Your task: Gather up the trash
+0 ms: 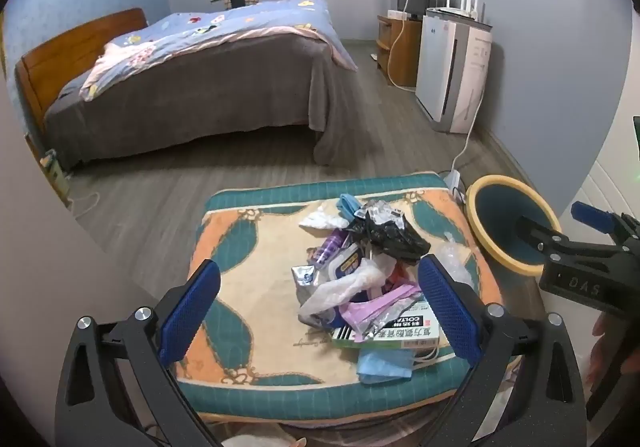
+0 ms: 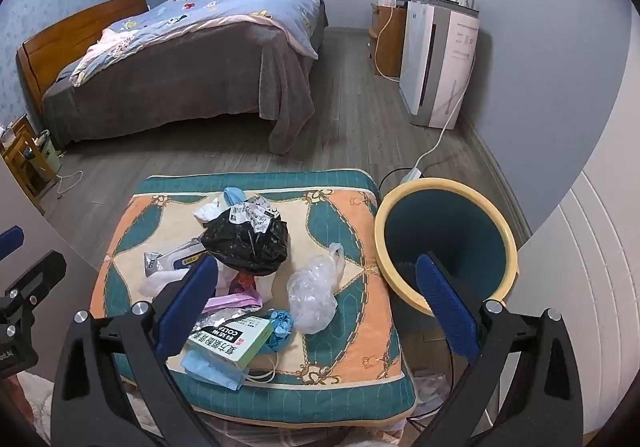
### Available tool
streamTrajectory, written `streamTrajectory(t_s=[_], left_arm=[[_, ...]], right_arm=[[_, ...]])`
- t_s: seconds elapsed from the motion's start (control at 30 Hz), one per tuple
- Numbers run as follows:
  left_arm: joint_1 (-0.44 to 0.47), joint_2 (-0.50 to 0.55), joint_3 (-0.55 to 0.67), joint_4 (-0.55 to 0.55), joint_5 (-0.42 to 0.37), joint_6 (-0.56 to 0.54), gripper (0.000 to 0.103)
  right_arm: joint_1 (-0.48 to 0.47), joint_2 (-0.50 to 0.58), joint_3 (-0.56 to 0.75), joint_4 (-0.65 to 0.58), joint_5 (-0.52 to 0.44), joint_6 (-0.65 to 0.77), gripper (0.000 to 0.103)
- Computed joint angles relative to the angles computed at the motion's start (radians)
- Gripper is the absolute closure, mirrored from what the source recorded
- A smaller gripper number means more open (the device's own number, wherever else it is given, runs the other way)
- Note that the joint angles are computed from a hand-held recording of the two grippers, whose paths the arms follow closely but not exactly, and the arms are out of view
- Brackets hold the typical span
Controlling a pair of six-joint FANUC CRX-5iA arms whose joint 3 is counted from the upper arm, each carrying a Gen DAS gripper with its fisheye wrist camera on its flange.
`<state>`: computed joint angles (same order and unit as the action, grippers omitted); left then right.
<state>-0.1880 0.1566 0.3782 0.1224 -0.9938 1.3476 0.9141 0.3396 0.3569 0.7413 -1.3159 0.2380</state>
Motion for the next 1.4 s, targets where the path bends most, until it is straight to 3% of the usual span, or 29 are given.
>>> streamTrajectory(t_s=[1.4], left_arm=[[-0.009, -0.003, -0.009, -0.016, -0.002, 0.007, 0.005]], right_arm=[[0.003, -0.013, -0.01, 0.011, -0.005, -0.011, 0.005]])
